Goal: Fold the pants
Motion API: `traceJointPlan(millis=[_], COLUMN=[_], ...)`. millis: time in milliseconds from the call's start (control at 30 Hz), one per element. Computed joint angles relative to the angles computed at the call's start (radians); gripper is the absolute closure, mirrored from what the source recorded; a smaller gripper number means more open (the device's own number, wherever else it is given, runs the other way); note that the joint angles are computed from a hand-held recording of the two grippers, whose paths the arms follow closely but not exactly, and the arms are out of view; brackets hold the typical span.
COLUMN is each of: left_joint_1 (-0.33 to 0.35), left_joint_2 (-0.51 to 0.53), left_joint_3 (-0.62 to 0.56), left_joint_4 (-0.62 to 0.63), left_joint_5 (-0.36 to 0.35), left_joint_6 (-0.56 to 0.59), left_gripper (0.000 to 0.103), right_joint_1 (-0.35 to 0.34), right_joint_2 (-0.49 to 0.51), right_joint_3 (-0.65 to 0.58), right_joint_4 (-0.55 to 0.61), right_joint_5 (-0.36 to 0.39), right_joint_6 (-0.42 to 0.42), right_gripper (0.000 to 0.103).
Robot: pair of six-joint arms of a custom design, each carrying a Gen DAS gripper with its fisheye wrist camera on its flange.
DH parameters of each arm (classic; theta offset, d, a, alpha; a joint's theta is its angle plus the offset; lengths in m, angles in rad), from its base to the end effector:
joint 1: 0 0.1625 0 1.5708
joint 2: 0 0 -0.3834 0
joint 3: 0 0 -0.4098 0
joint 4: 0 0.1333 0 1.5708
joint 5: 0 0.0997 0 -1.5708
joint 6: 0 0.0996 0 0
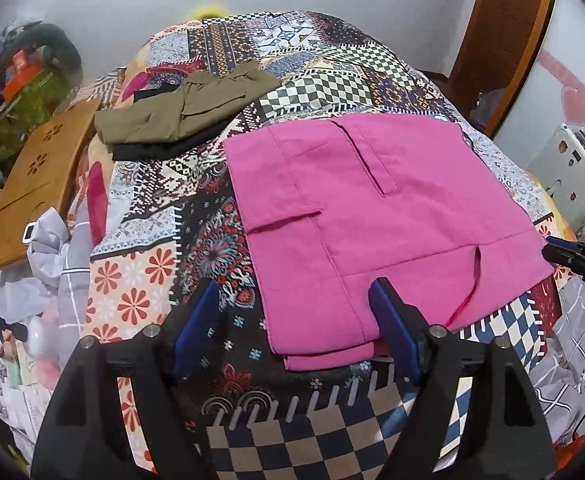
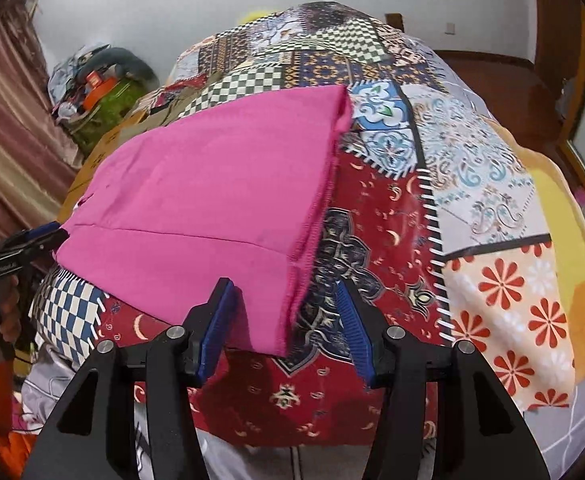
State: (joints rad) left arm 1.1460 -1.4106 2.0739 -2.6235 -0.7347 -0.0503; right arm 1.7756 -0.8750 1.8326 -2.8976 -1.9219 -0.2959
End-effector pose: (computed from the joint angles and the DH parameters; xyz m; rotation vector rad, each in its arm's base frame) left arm -0.0180 -0.5425 0.2647 0.2329 2.3248 -0.6894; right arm 0.2207 -0.5755 0.0704 0.5899 -2.6726 0.4882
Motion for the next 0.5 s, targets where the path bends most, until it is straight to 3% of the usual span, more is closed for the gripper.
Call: traceJointPlan(millis=[100, 500], left_joint_1=[0.001, 0.058], left_joint_2=[0.004, 0.104], left_joint_3=[-0.021, -0.226], left_joint_4=[0.000, -0.026], left_joint_5=[0.013, 0.026], left_joint_6=[0.014, 0.040], left_gripper=[0.025, 0.025], right_joint_1=[0.011, 0.027], right_joint_2=[-0.001, 0.064], right_joint_3=[-0.010, -0.154], right_joint_4=[0.007, -0.031], right_joint_5=[-0.031, -0.002], right_joint_6=[0.000, -0.033], right_gripper=[0.055, 0.052])
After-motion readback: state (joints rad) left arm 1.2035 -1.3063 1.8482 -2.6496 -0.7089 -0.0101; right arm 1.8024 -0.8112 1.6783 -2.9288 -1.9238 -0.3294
